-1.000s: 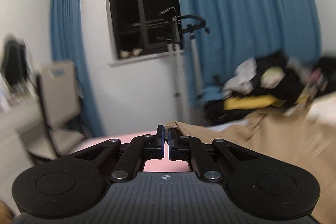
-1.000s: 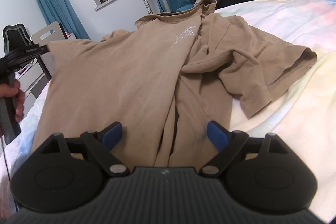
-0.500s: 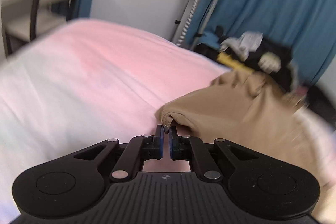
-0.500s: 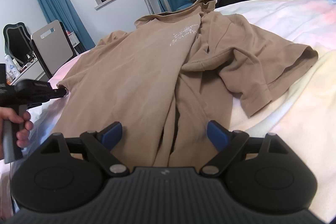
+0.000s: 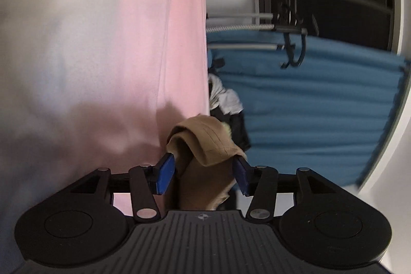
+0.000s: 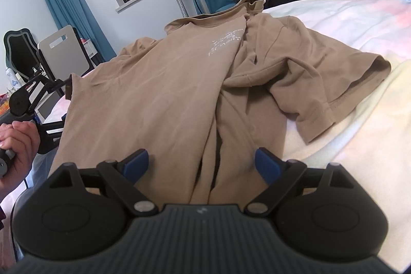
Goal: Fold clothes
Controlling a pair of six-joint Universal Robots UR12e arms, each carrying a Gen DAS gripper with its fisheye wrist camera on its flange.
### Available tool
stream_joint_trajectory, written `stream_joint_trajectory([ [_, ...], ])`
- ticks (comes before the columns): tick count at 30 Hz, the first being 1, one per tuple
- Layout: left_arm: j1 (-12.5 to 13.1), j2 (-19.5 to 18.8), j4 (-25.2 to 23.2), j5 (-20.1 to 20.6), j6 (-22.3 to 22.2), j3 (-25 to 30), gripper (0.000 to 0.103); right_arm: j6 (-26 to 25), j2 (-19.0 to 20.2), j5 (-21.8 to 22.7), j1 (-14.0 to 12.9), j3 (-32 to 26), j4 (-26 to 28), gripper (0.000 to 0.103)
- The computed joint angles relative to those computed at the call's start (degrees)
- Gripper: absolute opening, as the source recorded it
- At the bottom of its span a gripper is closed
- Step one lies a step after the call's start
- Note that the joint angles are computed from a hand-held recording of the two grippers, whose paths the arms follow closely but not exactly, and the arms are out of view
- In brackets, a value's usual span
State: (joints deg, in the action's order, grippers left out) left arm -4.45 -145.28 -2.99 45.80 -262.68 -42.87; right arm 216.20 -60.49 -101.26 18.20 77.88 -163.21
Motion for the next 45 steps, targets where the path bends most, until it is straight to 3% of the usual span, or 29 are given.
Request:
stream_joint_trajectory([
  [4, 0.02, -0.52, 4.96, 2.04, -4.26, 0.1, 0.065, 0.06, -0.02, 0.02, -0.02, 0.04, -0.07, 0.092],
  [11, -0.3, -0.11, -5.38, -0.55, 4.71, 1.13, 0.065, 0.71, 0.43, -0.98, 0.71, -0.81, 0.51, 0.092],
  [14, -0.64, -1.55, -7.28, 1.73, 7.62, 3.54, 0.059, 0.78, 0.41, -0.94, 0.66, -0.82, 0.56, 0.092],
  [15, -0.79, -1.62, -7.67, 2.99, 10.24, 3.78, 0.042, 0.75, 0.42, -0.95, 0.68, -0.84, 0.56, 0.092],
  [16, -0.93, -1.61, -8.27, 4.25, 13.34, 3.97, 0.007, 0.79, 0.43, -0.99, 0.73, -0.87, 0.56, 0.092],
  [18, -1.4, -0.44, -12.11, 8.02, 22.67, 3.5, 0.004, 0.61, 0.39, -0.82, 0.57, -0.76, 0.48, 0.092],
  [20, -1.46, 0.68, -9.73, 8.7, 25.03, 2.01, 0.003, 0.32, 0.36, -0.78, 0.49, -0.69, 0.47, 0.092],
  [25, -2.74, 7.12, -7.94, 15.19, 42.67, -4.43, 0.004, -0.26, 0.27, -0.68, 0.48, -0.46, 0.29, 0.092],
  [26, -3.3, 9.03, -10.33, 18.14, 47.67, -6.37, 0.004, -0.43, 0.24, -0.63, 0.48, -0.39, 0.21, 0.092],
  [29, -4.34, 13.83, -23.09, 22.63, 53.72, -11.28, 0.004, -0.75, 0.15, -0.32, 0.35, -0.3, 0.31, 0.092],
  [31, -4.51, 14.33, -29.64, 21.24, 52.22, -12.0, 0.004, -0.86, -0.02, 0.32, 0.18, -0.19, 0.47, 0.092],
  [34, -4.4, 14.04, -31.33, 18.23, 47.42, -12.57, 0.004, -0.34, -0.6, 2.01, -0.22, 0.43, -0.1, 0.091],
  [38, -3.95, 13.6, -29.16, 16.94, 42.68, -12.32, 0.008, -1.41, -1.32, 5.12, -0.84, 0.08, 0.21, 0.09],
  [41, -3.15, 12.79, -25.8, 15.02, 35.64, -12.8, 0.008, -4.51, -0.72, 6.67, -1.27, -2.89, 2.22, 0.089],
  [43, -2.53, 12.99, -23.58, 13.33, 31.08, -14.51, 0.008, -8.57, 1.35, 7.7, -1.59, -8.06, 4.85, 0.089],
  [45, -2.03, 12.98, -21.0, 11.98, 26.49, -15.88, 0.008, -13.18, 5.37, 10.07, -1.9, -17.28, 10.85, 0.089],
])
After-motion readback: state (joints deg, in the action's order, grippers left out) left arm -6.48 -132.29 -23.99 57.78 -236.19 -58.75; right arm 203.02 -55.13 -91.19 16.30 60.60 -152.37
